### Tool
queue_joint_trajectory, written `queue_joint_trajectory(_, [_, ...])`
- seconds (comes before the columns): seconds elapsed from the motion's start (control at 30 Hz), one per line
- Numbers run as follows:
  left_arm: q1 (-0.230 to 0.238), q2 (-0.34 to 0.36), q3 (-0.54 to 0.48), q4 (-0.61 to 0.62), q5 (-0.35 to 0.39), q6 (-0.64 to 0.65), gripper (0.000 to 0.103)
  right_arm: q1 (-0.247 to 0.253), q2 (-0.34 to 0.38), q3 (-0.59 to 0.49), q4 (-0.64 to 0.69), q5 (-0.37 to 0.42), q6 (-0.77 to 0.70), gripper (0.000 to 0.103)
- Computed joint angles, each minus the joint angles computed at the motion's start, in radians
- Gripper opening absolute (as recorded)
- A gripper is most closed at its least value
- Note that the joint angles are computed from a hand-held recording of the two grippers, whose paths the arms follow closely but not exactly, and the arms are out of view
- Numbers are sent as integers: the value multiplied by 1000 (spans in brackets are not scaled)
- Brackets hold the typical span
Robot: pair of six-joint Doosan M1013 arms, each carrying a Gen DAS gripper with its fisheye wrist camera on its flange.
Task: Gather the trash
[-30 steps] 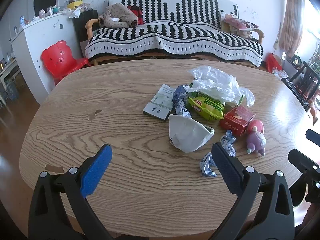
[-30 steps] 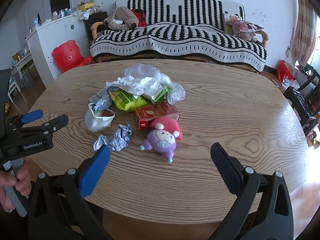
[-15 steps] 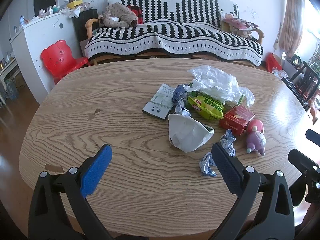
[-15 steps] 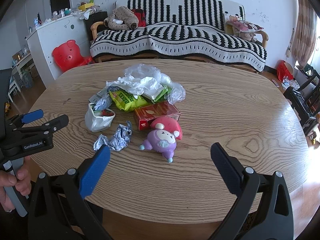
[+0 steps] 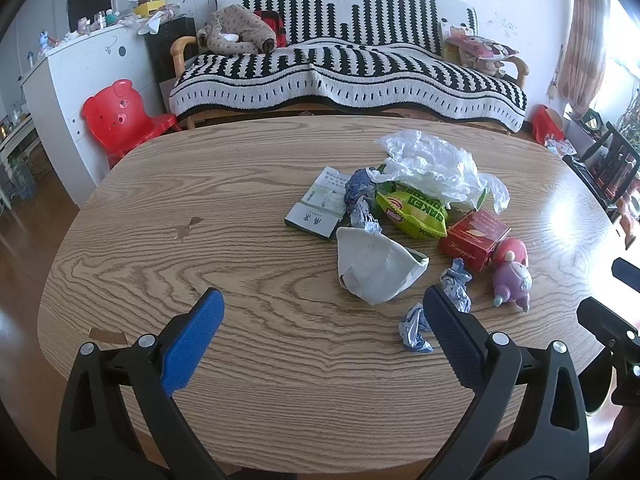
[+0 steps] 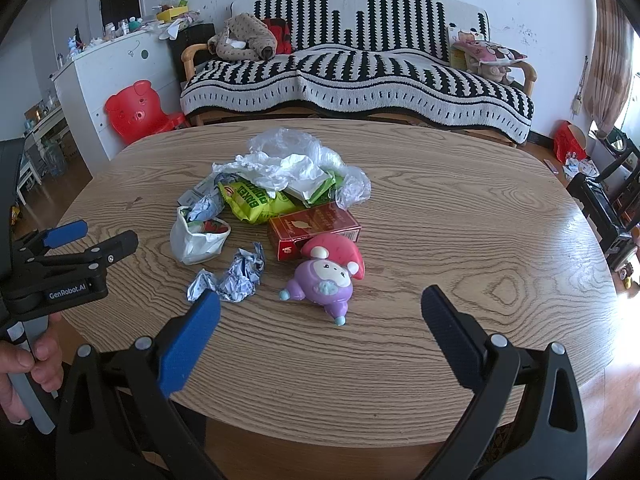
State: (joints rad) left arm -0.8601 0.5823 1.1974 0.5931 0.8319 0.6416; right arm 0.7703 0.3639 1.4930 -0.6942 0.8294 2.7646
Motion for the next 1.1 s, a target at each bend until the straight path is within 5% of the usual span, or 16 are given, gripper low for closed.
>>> queue_joint_trajectory(0.4, [7,16,-17,-57,33,43,97,-10,5,2,21,9,-12,97])
queue_joint_trajectory(0.73, [15,138,-178,-138,145,263,97,-66,55,-9,124,-3,-97,97])
queue_joint_trajectory(0.97, [24,188,-244,-180,157,308,96,-103,93,-24,169,-64,-140,97])
queue_joint_trajectory(1.07, [27,194,-253,-185,143,311,84,-115,102,-24,192,-107,-156,92])
queue_joint_trajectory(1.1, [29,197,-257,-193,144,317,72,-120,105,-26,214,-120,-177,87])
